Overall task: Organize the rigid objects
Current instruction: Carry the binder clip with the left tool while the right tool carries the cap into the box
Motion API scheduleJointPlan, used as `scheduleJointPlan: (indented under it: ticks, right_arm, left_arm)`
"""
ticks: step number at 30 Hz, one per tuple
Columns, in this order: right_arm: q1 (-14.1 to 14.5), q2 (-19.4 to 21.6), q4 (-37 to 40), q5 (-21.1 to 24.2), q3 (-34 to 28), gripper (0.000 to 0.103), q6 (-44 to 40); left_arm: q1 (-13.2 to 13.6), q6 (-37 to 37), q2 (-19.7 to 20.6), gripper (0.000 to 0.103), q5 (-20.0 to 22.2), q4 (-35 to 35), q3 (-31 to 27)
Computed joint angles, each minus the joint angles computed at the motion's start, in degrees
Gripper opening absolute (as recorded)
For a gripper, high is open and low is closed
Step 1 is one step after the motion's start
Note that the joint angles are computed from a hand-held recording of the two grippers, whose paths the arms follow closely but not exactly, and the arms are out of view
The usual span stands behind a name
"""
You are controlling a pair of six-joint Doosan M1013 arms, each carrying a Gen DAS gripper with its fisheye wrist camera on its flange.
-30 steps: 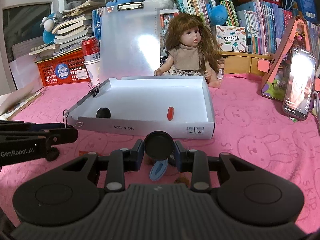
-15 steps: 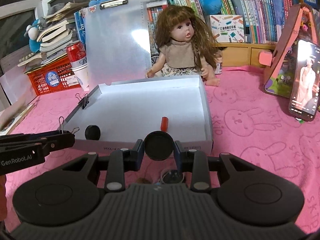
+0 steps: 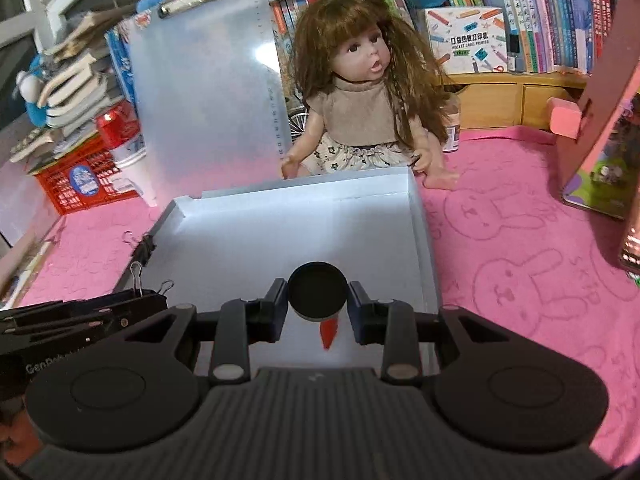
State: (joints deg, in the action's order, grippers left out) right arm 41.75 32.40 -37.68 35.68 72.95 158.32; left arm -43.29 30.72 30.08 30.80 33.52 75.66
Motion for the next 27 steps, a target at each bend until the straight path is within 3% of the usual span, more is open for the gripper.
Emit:
scheduleJointPlan:
  ticks: [11, 17, 27]
  right_arm:
    - [-1.27, 4.29, 6.31, 5.08, -6.19, 0.037, -8.52]
    - [-1.16, 6.79, 6.29, 9.94, -9.97, 0.038, -13.1]
    - [-1.22, 8.25, 9.41, 12.61, -12.45, 0.037, -16.99]
  left_arm:
    - [1.49, 3.62, 4.46, 0.03, 4.13, -4.6, -5.55]
    - [1.65, 5.41, 5.31, 0.03, 5.45, -5.85, -6.44]
    - [1.64, 6.19, 5.85, 0.03, 6.48, -6.28, -6.79]
